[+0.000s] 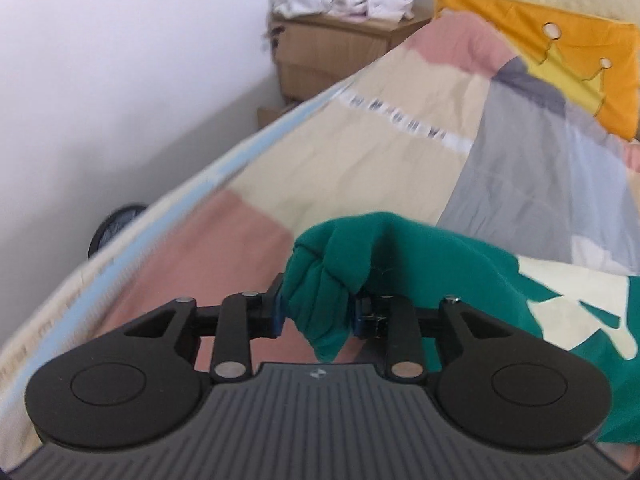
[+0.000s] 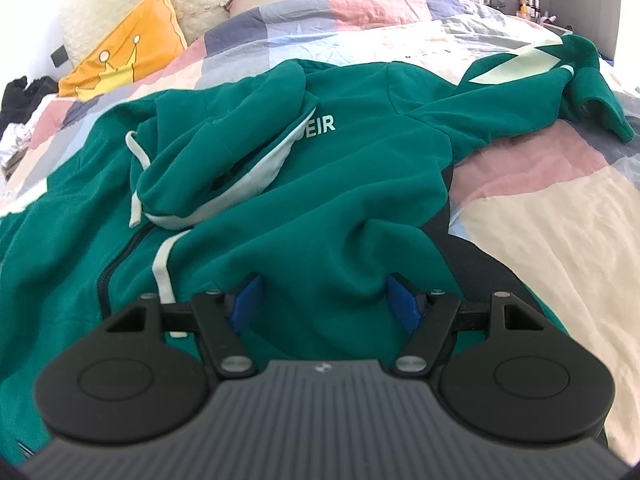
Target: Fold large clothes
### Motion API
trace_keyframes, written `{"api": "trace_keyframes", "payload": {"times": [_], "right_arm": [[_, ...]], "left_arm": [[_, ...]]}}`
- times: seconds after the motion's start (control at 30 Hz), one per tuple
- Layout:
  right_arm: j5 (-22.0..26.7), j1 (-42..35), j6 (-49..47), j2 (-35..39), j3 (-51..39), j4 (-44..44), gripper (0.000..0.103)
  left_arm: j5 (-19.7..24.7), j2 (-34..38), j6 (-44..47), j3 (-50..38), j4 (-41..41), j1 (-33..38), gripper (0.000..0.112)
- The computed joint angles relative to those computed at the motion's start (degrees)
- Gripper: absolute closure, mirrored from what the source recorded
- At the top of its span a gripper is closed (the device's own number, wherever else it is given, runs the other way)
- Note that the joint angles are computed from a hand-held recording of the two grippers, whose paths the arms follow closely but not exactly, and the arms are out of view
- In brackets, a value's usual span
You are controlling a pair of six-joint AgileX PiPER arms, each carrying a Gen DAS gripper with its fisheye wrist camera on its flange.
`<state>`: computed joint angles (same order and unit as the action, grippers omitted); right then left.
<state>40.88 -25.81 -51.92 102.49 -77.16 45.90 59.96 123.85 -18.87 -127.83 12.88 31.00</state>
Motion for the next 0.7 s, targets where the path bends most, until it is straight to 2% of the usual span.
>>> {"api": "trace_keyframes", "payload": {"times": [0.1,0.27,0.37,0.53,0.7], "right_arm": [[1.0,-1.1,0.4,0.2,-0.8,1.2,0.033],[3.9,-2.9,1.2,0.3,-2.8,2.8,0.033],[3.7,-3.7,-1.4,-1.5,-2.0,3.1,0.033],[11.2,-8.4,-3.7,-1.4,-3.8,8.4,0.033],[14.8,-11.2,-5.9,-1.6,-4.9,11.6,0.033]], "left_arm": [[-2.5,-3.0,-0.8,6.5,-0.7,-0.5,0.049],[-7.7,-12.4,-0.4,19.4,1.2,-4.2,0.045],[-12.4,-20.2,-0.4,28.5,4.2,-8.1,0.041],[-14.0,-29.9,-4.9,37.2,10.0,-19.8,0.041],[-12.1,-31.7,-11.7,35.7,11.8,-35.8,0.041]]}}
